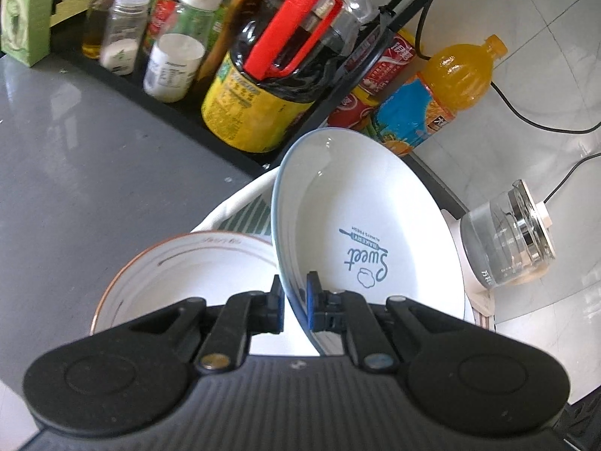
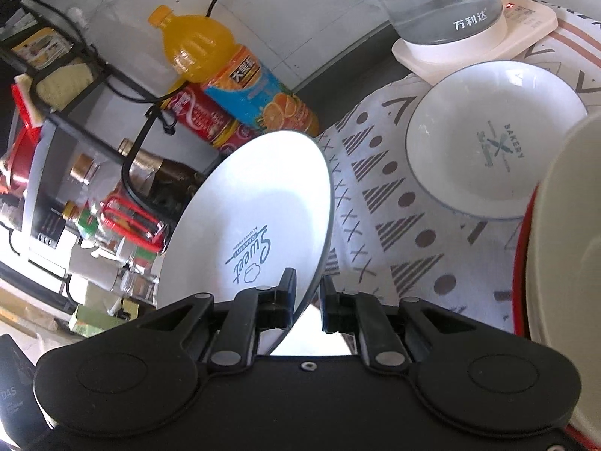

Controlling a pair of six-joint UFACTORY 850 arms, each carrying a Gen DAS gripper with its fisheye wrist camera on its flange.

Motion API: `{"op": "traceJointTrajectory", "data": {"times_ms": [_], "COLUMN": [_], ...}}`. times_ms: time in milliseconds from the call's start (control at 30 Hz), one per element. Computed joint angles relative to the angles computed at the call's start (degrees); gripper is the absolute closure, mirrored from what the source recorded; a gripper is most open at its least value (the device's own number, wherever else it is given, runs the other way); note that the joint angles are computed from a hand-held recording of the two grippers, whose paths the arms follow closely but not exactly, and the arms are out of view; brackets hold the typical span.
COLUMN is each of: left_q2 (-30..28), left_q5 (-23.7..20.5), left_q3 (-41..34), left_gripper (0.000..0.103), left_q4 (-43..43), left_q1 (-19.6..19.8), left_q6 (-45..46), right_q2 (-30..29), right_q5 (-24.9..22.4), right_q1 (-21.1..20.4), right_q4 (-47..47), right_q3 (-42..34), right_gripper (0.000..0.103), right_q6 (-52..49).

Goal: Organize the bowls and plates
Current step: 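Lift the 'Sweet' plate with both grippers and carry it over the flower-pattern plate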

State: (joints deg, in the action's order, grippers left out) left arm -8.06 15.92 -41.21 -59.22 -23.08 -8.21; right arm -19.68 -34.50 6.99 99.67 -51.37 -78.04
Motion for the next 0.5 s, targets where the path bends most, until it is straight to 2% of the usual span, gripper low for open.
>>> {"op": "traceJointTrajectory", "data": {"times_ms": [500], "left_q2": [4.8], "left_q5": [2.6], "left_q3": [6.3], "left_gripper": [0.095], "left_q4": [-7.1], "left_q1": [-4.7], "left_q6": [0.5], "right_q2": [3.9], "right_q5": [-1.2], "right_q1": [-1.3], "right_q4": [-3.0], "right_q3": [5.7], "right_gripper": [0.091], "right_q6": [-1.3]}}
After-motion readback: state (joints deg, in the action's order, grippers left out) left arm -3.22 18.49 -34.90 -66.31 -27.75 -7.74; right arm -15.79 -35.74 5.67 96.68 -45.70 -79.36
